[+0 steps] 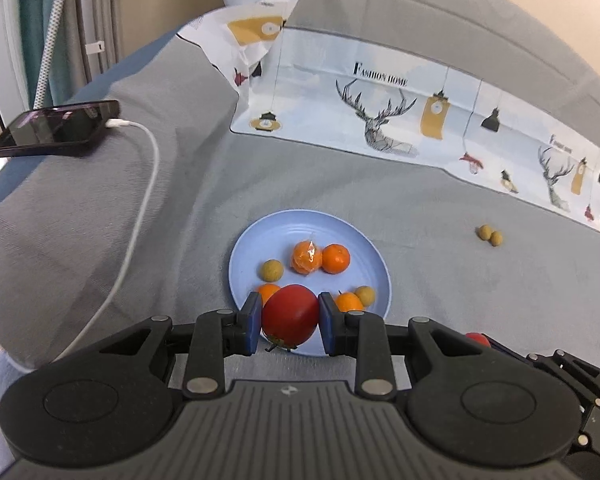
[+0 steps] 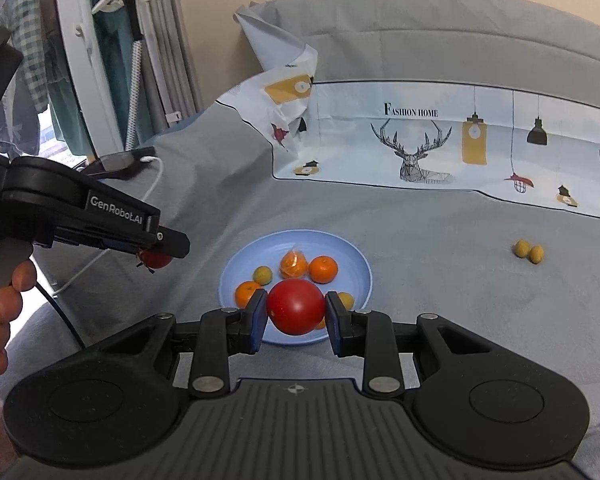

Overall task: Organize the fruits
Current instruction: 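Carry both red tomatoes over the light-blue plate with both grippers, then open both grippers to drop the tomatoes onto the plate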

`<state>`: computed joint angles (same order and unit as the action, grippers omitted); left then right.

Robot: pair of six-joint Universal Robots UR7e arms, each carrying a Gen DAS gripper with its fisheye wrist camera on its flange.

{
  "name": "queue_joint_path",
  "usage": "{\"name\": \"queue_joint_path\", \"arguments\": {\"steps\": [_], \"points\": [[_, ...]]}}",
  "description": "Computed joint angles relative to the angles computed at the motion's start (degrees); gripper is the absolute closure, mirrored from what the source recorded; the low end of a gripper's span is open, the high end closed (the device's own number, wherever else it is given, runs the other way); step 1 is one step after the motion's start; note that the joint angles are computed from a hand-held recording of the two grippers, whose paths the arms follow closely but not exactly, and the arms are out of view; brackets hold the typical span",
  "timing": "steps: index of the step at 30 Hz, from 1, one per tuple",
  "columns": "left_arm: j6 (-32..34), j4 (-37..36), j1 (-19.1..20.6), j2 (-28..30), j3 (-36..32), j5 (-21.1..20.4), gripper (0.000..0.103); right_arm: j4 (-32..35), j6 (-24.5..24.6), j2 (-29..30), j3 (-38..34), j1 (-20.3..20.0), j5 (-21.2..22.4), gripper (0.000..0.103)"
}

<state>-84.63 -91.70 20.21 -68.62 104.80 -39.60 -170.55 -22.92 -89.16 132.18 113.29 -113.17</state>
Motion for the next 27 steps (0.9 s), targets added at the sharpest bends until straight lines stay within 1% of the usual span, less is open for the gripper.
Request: {"name": "queue_joint_path", "arguments": {"steps": [3, 8, 15, 19, 22, 25, 26, 27], "points": [[3.8, -2.9, 2.2, 1.6, -0.5, 0.6, 0.07, -1.1, -1.0, 2.7, -1.2, -1.6, 0.7, 0.071], [10.5, -9.2, 6.7, 4.1, -1.3, -0.7, 0.07, -2.3, -3.2, 7.8, -3.9, -4.5, 1.7, 0.071], [16.5, -14.8, 11.7, 7.1, -2.3, -0.9, 0.07, -2.9, -4.5, 15.1, -8.1, -7.5, 1.8, 0.071], [17.3, -15.0, 14.4, 8.9, -3.1, -1.3, 0.07, -2.6, -4.9, 18.1, -9.8, -9.5, 2.8, 0.071], [17.8, -15.0, 16.0, 9.7, -3.4, -1.7, 0.07, -2.9, -5.8, 20.1, -10.7, -10.4, 2.6, 0.071], [17.6, -13.2, 17.1, 10.5, -4.3, -2.2, 0.069, -2.7, -6.9, 21.4, -11.2, -11.1, 3.1, 0.07], [17.5, -12.6, 17.3, 10.6, -4.7, -2.6, 0.06, -2.1, -7.4, 21.6, -11.5, -11.3, 3.4, 0.07], [18.2, -13.2, 17.5, 10.3, -4.7, -3.3, 0.037, -1.9, -7.6, 22.0, -11.8, -11.5, 3.6, 0.068]]}}
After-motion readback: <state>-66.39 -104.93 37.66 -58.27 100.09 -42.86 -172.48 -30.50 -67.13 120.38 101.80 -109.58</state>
